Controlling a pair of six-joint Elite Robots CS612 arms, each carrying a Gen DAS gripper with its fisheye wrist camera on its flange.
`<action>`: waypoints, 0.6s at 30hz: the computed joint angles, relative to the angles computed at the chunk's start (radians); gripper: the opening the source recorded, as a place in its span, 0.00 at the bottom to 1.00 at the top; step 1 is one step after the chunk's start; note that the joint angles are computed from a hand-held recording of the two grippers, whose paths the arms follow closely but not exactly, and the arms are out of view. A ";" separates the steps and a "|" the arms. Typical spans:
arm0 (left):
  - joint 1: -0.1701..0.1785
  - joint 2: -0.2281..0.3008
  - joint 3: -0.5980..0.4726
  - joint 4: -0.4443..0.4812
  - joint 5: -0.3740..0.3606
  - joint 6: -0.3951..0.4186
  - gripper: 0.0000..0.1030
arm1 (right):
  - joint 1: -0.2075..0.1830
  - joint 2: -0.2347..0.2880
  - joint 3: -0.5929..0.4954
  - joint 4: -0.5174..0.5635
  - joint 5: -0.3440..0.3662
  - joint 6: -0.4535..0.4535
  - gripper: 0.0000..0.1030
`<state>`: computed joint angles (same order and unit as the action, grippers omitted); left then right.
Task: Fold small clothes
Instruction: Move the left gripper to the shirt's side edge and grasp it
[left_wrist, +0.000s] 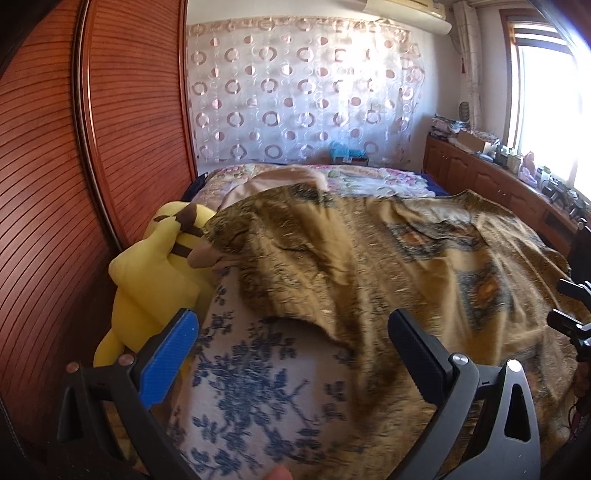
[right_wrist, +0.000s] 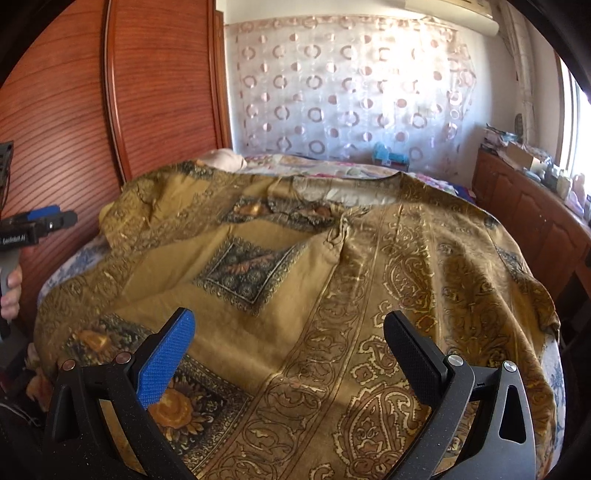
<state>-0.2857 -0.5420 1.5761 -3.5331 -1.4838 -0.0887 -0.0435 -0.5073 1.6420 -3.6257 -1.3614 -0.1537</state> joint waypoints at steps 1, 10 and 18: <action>0.006 0.005 -0.009 0.015 -0.005 -0.005 1.00 | 0.000 0.001 -0.003 0.006 0.000 -0.003 1.00; 0.059 0.047 -0.108 0.128 -0.164 -0.063 0.96 | 0.010 0.011 -0.034 0.014 -0.022 -0.049 1.00; 0.078 0.091 -0.238 0.257 -0.201 -0.065 0.72 | 0.008 0.016 -0.045 0.051 -0.024 -0.026 1.00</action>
<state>-0.2081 -0.4515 1.3378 -3.2764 -1.6852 -0.1536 -0.0360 -0.4914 1.5971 -3.5742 -1.3853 -0.1802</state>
